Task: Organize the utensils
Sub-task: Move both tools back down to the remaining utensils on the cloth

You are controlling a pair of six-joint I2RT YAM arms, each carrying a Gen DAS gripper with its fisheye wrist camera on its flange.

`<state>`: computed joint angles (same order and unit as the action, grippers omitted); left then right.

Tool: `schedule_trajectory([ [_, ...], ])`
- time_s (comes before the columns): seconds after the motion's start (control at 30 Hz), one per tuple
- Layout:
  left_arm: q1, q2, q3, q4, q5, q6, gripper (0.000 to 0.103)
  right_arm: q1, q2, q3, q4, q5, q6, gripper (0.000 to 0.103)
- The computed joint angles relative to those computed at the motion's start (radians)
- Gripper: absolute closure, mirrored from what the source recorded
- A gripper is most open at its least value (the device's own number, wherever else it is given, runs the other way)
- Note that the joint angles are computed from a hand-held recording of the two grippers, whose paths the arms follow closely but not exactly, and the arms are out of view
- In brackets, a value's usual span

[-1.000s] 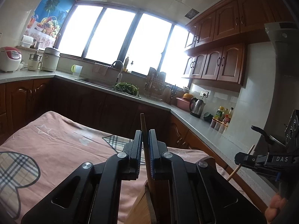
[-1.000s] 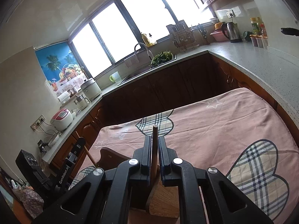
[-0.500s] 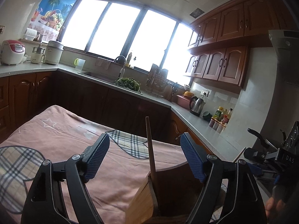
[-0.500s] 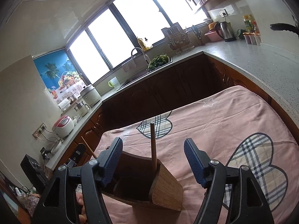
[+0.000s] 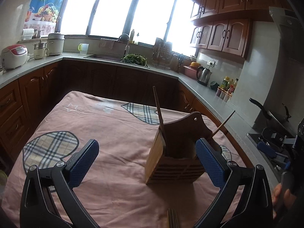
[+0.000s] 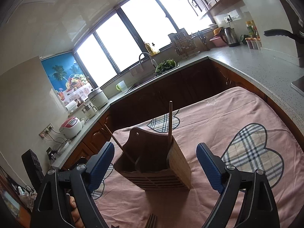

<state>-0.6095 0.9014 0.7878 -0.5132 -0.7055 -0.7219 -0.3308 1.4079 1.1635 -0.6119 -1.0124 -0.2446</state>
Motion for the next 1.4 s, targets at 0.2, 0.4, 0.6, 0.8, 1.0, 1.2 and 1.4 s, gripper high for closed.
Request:
schedule_trajectory([
  [0.2, -0.219, -0.047, 0.022, -0.262, -0.122, -0.198, 0.000, -0.101, -0.060, -0.030, -0.211, -0.043, -0.202, 0.013],
  [0.4, -0.416, -0.032, 0.039, -0.473, -0.195, -0.430, 0.000, -0.202, -0.074, -0.065, -0.392, -0.047, -0.403, 0.013],
  [0.6, -0.526, 0.039, 0.043, -0.587, -0.175, -0.601, 0.000, -0.299, -0.050, -0.098, -0.522, -0.019, -0.586, 0.013],
  [0.8, -0.606, 0.118, 0.033, -0.631, -0.136, -0.697, 0.000, -0.403, -0.035, -0.137, -0.597, 0.026, -0.735, 0.014],
  [1.0, -0.589, 0.197, 0.042, -0.611, -0.042, -0.659, 0.000, -0.456, -0.035, -0.172, -0.600, 0.070, -0.809, 0.014],
  [1.2, -0.563, 0.227, 0.029, -0.548, 0.001, -0.573, 0.000, -0.445, -0.040, -0.219, -0.543, 0.123, -0.802, 0.030],
  [1.4, -0.475, 0.238, 0.014, -0.439, 0.075, -0.408, 0.000, -0.401, -0.026, -0.238, -0.467, 0.165, -0.742, 0.039],
])
